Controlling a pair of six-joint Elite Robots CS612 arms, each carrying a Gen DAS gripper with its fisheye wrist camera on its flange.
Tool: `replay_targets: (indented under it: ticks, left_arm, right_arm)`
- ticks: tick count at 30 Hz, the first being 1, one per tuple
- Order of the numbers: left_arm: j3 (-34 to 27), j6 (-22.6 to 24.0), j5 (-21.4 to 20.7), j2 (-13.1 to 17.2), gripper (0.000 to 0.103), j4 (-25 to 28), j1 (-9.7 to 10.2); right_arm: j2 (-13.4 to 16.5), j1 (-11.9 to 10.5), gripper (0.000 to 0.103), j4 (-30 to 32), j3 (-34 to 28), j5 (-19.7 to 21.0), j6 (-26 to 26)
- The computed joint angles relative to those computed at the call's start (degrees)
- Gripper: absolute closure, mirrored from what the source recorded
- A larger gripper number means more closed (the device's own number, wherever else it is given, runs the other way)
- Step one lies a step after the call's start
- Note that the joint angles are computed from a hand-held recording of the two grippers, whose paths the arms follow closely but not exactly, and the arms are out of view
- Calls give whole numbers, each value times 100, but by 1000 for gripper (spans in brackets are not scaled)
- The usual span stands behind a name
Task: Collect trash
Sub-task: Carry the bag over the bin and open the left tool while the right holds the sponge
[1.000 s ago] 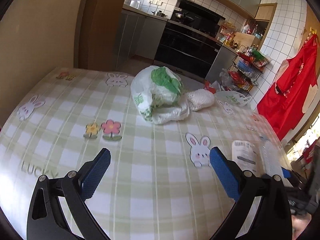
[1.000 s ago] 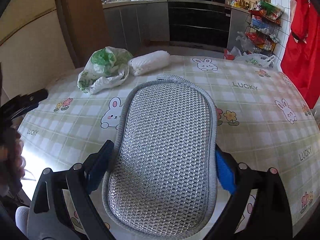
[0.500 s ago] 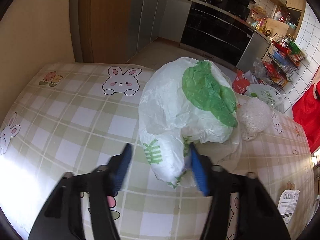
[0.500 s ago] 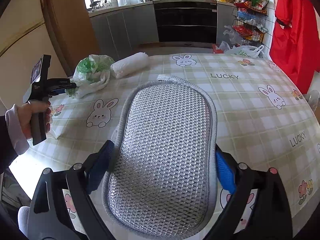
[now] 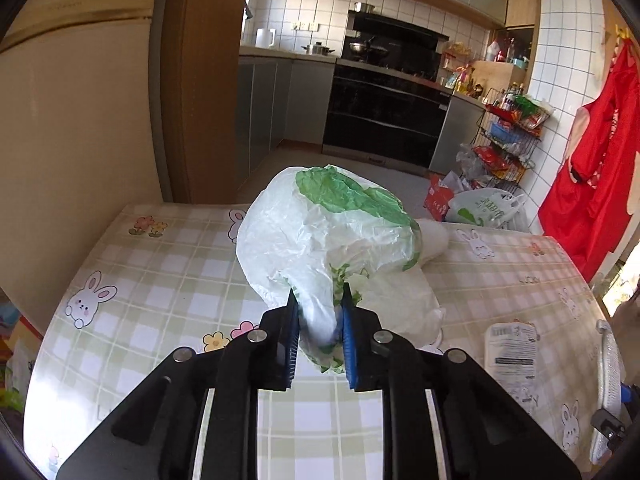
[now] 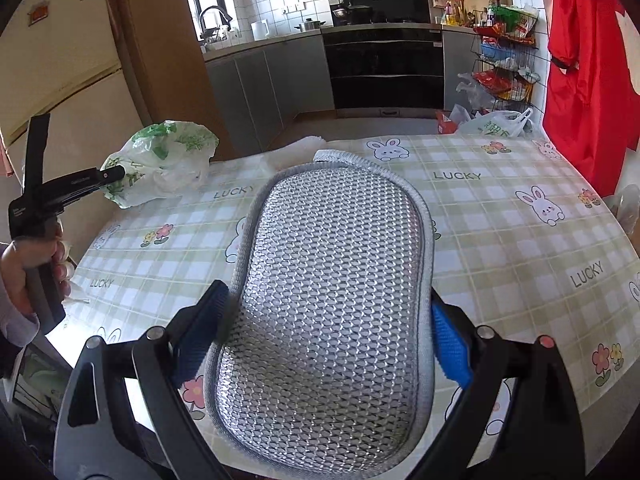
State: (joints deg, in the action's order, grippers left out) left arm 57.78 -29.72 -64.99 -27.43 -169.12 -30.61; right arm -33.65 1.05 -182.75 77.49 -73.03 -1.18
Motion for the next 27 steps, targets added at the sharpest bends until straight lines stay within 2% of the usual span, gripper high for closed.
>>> replay_targets:
  ticks: [5, 12, 16, 19, 24, 27]
  left_arm:
    - [1079, 191, 143, -646, 85, -797, -259]
    - [2311, 444, 106, -1340, 85, -1761, -694]
    - [2806, 326, 136, -1605, 85, -2323, -923]
    - [3134, 489, 174, -1772, 85, -2652, -1095]
    - [3532, 688, -44, -1983, 85, -2805, -1358]
    - [3703, 627, -173, -2037, 85, -2844, -1476]
  right_arm:
    - [-269, -38, 12, -472, 438, 158, 27]
    - [-629, -129, 12, -1051, 1018, 277, 71]
    - [-831, -202, 12, -1409, 1350, 301, 173]
    - [-985, -232, 12, -1639, 1604, 295, 230]
    - [-1273, -325, 12, -1996, 2016, 326, 185]
    - [-1419, -373, 12, -2244, 2245, 306, 173]
